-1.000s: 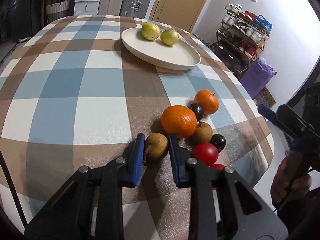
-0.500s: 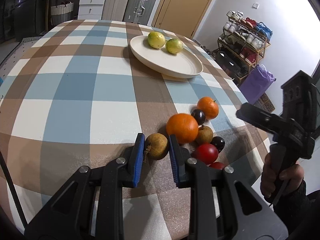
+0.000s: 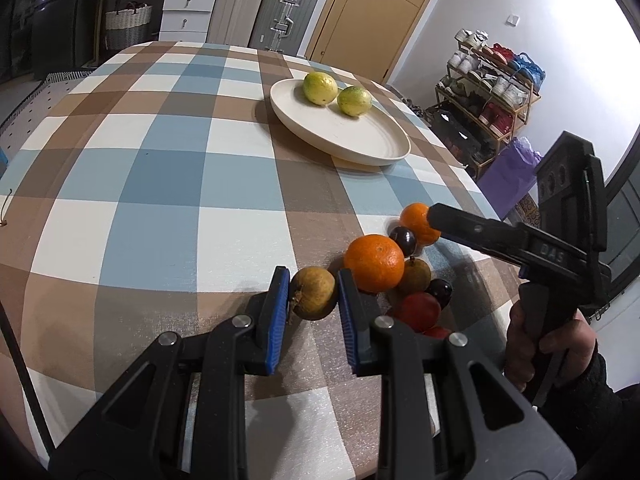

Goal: Organize fruits
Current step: 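Grasp the small brown fruit with the left gripper while the right gripper grasps an orange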

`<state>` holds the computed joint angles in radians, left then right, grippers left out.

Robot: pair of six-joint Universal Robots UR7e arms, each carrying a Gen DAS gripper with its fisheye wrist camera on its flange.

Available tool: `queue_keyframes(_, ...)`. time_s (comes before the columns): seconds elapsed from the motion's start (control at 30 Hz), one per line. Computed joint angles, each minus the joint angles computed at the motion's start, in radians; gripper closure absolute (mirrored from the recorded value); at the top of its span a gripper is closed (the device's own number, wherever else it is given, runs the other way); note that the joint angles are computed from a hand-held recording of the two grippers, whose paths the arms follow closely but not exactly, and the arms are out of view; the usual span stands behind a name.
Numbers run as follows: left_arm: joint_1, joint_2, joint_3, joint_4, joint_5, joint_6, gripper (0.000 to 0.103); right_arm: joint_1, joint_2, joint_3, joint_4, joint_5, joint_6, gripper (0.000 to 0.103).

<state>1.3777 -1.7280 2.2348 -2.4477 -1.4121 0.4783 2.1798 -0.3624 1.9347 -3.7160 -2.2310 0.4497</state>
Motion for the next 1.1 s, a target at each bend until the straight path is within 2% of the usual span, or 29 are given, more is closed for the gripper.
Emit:
queue_keyframes(0.2, 0.004, 0.0, -0.003, -0.001, 0.0, -0.001, 0.082, -0.008, 0.007, -0.009, 0.002, 0.009, 0.016, 0.039)
queue_keyframes(0.3, 0.006, 0.001, -0.006, -0.002, 0.0, -0.003, 0.082, -0.012, 0.003, -0.009, 0.018, 0.0, 0.033, 0.053)
queue_keyframes(0.33, 0.006, 0.001, -0.009, -0.001, -0.002, -0.004, 0.082, -0.017, 0.0, -0.005, 0.022, 0.007, 0.039, 0.061)
queue_keyframes(0.73, -0.04, 0.01, -0.02, -0.026, 0.02, -0.015, 0.082, -0.012, 0.006, -0.003, -0.025, -0.001, 0.001, 0.063)
queue_keyframes(1.1, -0.114, 0.06, -0.055, -0.066, 0.053, -0.022, 0.082, -0.005, -0.014, 0.001, -0.125, 0.013, -0.1, 0.063)
